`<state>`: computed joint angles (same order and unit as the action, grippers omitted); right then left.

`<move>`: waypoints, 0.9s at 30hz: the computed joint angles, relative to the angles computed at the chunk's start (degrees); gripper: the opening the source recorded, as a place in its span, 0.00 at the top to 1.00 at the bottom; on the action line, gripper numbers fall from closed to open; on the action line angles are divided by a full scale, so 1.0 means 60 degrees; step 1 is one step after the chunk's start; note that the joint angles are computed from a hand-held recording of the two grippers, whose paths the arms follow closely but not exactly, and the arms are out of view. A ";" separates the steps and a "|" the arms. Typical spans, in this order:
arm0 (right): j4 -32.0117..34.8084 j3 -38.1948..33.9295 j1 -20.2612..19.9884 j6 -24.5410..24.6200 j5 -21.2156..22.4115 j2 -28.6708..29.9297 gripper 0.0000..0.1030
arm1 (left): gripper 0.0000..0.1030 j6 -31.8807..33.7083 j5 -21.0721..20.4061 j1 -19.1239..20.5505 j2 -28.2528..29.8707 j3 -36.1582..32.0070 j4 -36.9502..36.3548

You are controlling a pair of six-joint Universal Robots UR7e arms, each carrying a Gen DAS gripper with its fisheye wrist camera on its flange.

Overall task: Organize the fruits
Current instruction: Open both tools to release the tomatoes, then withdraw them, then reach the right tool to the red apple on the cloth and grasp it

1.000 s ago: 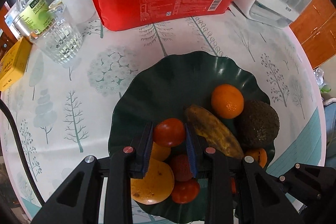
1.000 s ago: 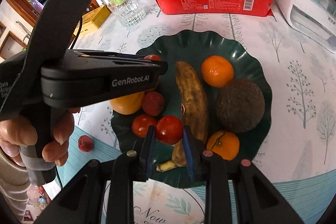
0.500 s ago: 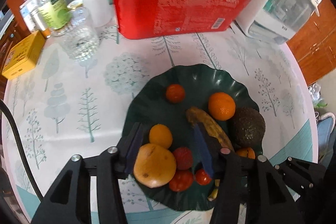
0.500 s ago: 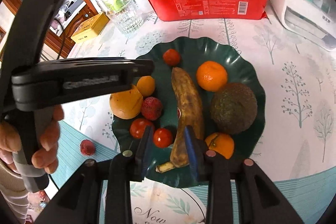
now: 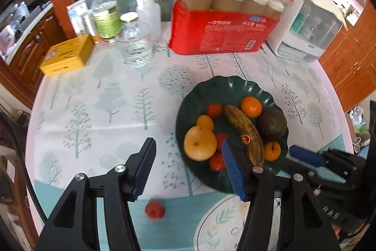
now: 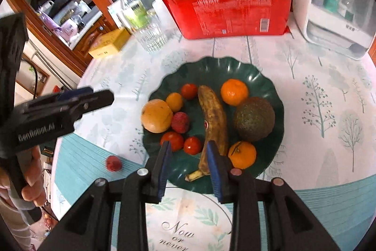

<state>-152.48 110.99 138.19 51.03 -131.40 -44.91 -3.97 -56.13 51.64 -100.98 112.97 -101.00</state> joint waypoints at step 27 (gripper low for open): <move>0.1074 -0.2722 0.1631 -0.1442 -0.0270 0.1673 0.59 | 0.18 -0.3332 0.3064 -0.1944 -0.4385 0.0369 0.4053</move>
<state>-146.03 94.66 147.97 42.38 -133.02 -34.87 -23.96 -37.75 39.97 -127.29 115.18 -76.68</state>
